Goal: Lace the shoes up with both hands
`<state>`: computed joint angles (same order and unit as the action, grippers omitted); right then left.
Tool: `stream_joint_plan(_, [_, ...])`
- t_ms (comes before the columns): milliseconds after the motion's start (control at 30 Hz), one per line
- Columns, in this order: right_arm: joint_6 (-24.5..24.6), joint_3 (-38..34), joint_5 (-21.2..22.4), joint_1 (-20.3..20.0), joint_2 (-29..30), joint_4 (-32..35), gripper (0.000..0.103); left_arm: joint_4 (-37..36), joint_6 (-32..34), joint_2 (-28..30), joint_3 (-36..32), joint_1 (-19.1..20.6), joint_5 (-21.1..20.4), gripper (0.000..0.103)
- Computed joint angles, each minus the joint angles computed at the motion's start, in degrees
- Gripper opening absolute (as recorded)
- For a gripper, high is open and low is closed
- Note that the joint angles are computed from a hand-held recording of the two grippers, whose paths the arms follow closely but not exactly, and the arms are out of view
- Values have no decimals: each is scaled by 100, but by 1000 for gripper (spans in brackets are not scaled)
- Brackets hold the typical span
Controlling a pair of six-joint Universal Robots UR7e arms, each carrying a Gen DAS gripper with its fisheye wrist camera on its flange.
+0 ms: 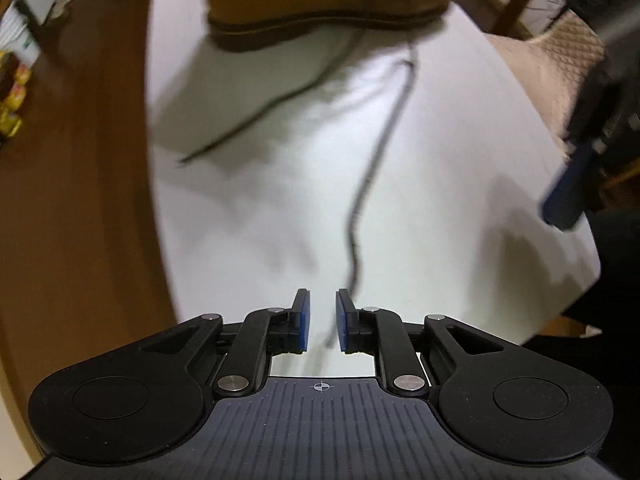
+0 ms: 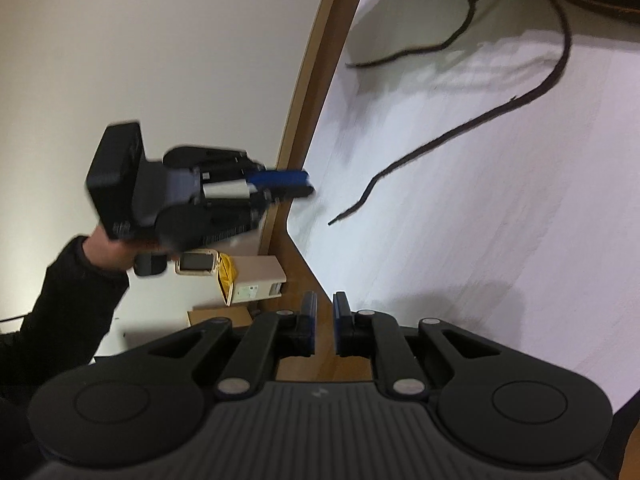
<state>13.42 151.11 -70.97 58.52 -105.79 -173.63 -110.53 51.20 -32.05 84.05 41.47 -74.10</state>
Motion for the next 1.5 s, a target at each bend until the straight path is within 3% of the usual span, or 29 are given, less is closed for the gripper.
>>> stream_joint_plan(233, [103, -99, -171, 131, 172, -7, 11, -552, 290, -201, 514, -9, 76, 14])
stream_joint_plan(267, [121, -91, -202, 143, 199, -50, 11, -591, 319, -201, 542, -30, 88, 5])
stream_joint_plan(333, [164, -35, -288, 128, 136, -72, 11, -602, 336, -185, 579, -79, 138, 2])
stream_joint_plan(467, [252, 118, -492, 131, -613, 314, 11, -769, 1094, -283, 622, -183, -85, 1])
stream_joint_plan(567, [132, 119, -817, 354, -697, -111, 11, -310, 1799, -351, 280, -293, -478, 2])
stream_joint_plan(733, [-1058, -149, -1737, 1262, -543, -745, 12, 1441, 3098, -136, -992, -500, -1212, 2])
stream_joint_plan(767, [-1317, -198, -1811, 1345, -513, -751, 12, 1646, 3280, -80, -1174, -552, -1245, 2])
stream_joint_plan(933, [-3514, -876, -3087, 2460, -51, -29, 13, 2114, 3813, 112, -1653, -769, -1185, 2])
stream_joint_plan(1000, [-4117, -944, -3589, 2752, 161, -188, 13, 2166, 3915, 154, -1712, -834, -1166, 2])
stream_joint_plan(1100, [-4522, -1031, -3646, 2815, 206, -20, 13, 2250, 3962, 164, -1732, -900, -1175, 2])
stream_joint_plan(1233, [-5341, -1055, -4035, 2957, 356, -68, 13, 2321, 3982, 327, -1860, -927, -1166, 2])
stream_joint_plan(1367, [-5496, -973, -3892, 2891, 231, -126, 5, 2360, 3732, 533, -2106, -960, -1208, 3])
stream_joint_plan(1467, [-4917, -939, -3835, 2756, -84, 98, 4, 2175, 3161, 690, -2271, -992, -1172, 8])
stream_joint_plan(1500, [-4443, -894, -3748, 2573, -330, 242, 4, 2168, 2926, 811, -2479, -973, -1257, 9])
